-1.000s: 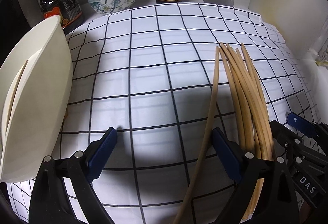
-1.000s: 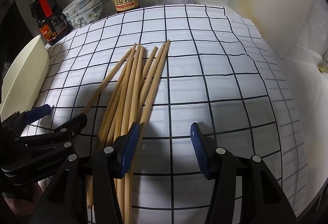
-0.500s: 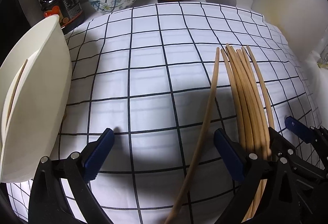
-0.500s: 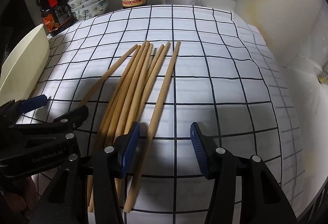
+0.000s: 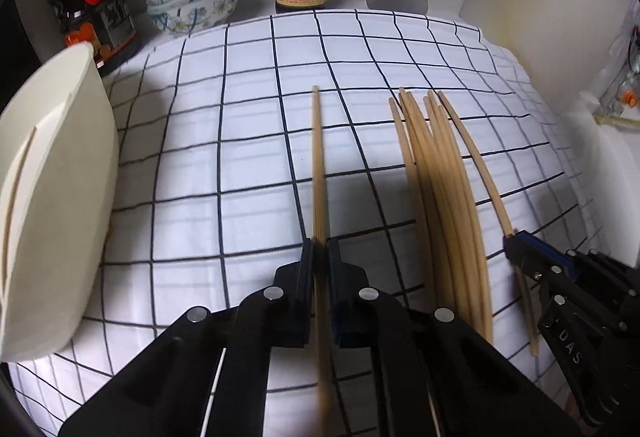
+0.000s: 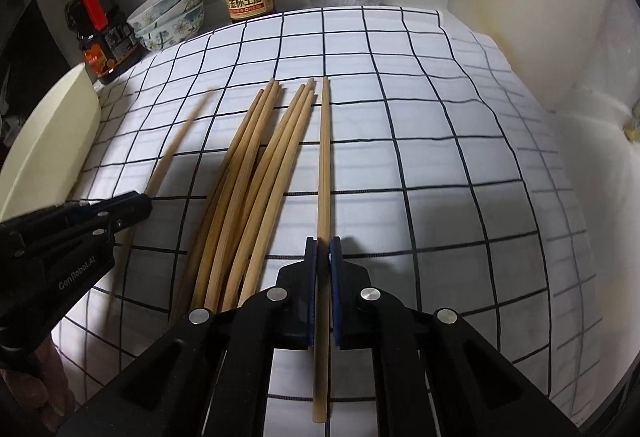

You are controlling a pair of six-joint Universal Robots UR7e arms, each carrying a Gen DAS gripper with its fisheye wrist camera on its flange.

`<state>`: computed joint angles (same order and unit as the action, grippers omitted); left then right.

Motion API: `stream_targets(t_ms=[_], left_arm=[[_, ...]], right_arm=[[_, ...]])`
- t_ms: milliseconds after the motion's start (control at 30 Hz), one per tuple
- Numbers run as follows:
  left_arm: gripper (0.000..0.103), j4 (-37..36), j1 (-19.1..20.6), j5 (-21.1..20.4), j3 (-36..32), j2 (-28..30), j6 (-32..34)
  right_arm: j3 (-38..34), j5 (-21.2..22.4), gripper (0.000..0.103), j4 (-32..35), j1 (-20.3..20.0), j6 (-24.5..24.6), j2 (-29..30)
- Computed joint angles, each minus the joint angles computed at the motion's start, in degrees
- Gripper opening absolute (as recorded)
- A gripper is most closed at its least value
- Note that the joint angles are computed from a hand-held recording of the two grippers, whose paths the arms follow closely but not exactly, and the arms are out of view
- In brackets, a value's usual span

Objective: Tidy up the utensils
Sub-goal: 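Carry the chopstick in the right tool into the white basin while the left tool carries its own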

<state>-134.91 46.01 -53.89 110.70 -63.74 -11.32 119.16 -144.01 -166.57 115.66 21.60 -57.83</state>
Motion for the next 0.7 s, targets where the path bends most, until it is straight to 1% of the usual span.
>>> stream_targets(t_ms=[100, 333, 400, 533, 700], left_arm=[[0.007, 0.86, 0.21, -2.12, -0.06, -0.87, -1.67], [0.007, 2.01, -1.08, -3.85, 0.04, -3.47, -3.83], [0.007, 2.37, -1.77, -3.50, 0.03, -4.48, -4.41], [0.007, 3.50, -3.64, -1.08, -0.28, -7.06, -5.69], [0.007, 4.70, -5.20, 2.38, -0.17, -12.05, -8.40]], right_arm=[[0.81, 0.88, 0.006, -0.97, 0.23, 0.51, -1.35], [1.10, 1.60, 0.006, -1.87, 1.71, -0.54, -3.43], [0.80, 1.63, 0.006, -2.37, 2.45, -1.73, -3.67], [-0.80, 3.03, 0.006, -3.14, 3.69, -5.10, -3.87], [-5.19, 4.39, 0.006, -1.37, 5.86, -9.21, -2.18]])
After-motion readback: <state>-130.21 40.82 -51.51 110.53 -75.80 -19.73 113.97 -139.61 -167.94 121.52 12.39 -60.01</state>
